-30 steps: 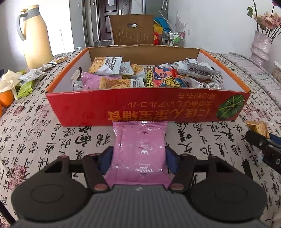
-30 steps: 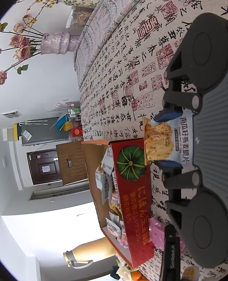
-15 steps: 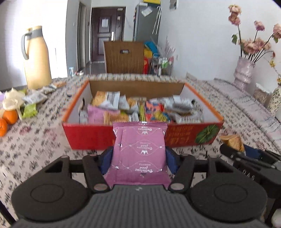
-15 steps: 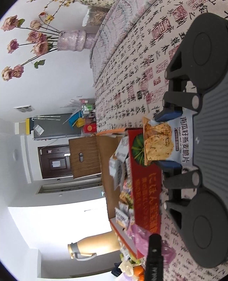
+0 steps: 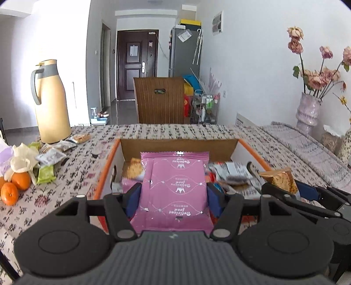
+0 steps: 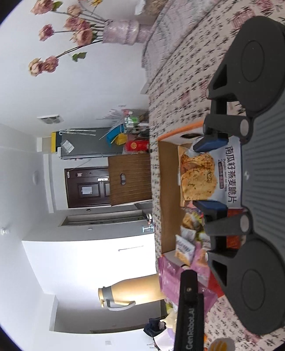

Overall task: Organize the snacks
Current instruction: 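Lower both packets into the cardboard box and open both grippers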

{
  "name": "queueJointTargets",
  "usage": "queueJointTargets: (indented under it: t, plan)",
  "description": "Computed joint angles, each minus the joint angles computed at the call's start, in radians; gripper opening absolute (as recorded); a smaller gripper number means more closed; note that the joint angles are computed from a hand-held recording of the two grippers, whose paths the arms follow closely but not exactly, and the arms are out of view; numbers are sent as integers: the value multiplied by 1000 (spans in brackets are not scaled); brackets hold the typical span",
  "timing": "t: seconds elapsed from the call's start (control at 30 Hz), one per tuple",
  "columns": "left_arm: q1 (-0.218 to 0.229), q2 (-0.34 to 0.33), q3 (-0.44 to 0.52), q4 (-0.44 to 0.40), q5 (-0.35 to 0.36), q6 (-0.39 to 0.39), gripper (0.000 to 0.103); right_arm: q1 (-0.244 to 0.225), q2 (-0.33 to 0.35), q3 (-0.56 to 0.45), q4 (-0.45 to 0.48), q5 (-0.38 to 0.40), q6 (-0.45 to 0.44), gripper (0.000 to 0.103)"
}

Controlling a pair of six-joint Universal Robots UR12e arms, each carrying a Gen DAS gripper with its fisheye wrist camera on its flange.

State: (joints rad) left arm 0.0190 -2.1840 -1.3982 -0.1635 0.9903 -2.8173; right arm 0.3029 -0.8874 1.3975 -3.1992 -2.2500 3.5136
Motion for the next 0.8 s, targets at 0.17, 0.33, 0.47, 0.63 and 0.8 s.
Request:
queueJointTargets:
  t: [0.17, 0.33, 0.47, 0.63, 0.8]
  plan:
    - [-6, -31, 50, 16, 7, -52, 63, -8, 26, -58, 11, 6, -36, 45]
    - [-16, -69, 111, 19, 29, -95, 63, -19, 54, -115, 25, 14, -63, 45]
    - [-27, -105, 164, 24, 62, -120, 63, -33, 76, -158, 45, 24, -69, 45]
    - [-33, -148, 210, 31, 83, -147, 63, -46, 105, -190, 37, 33, -63, 45]
    - [-33, -178, 241, -10, 82, -137, 63, -55, 110, -176, 11, 73, -65, 45]
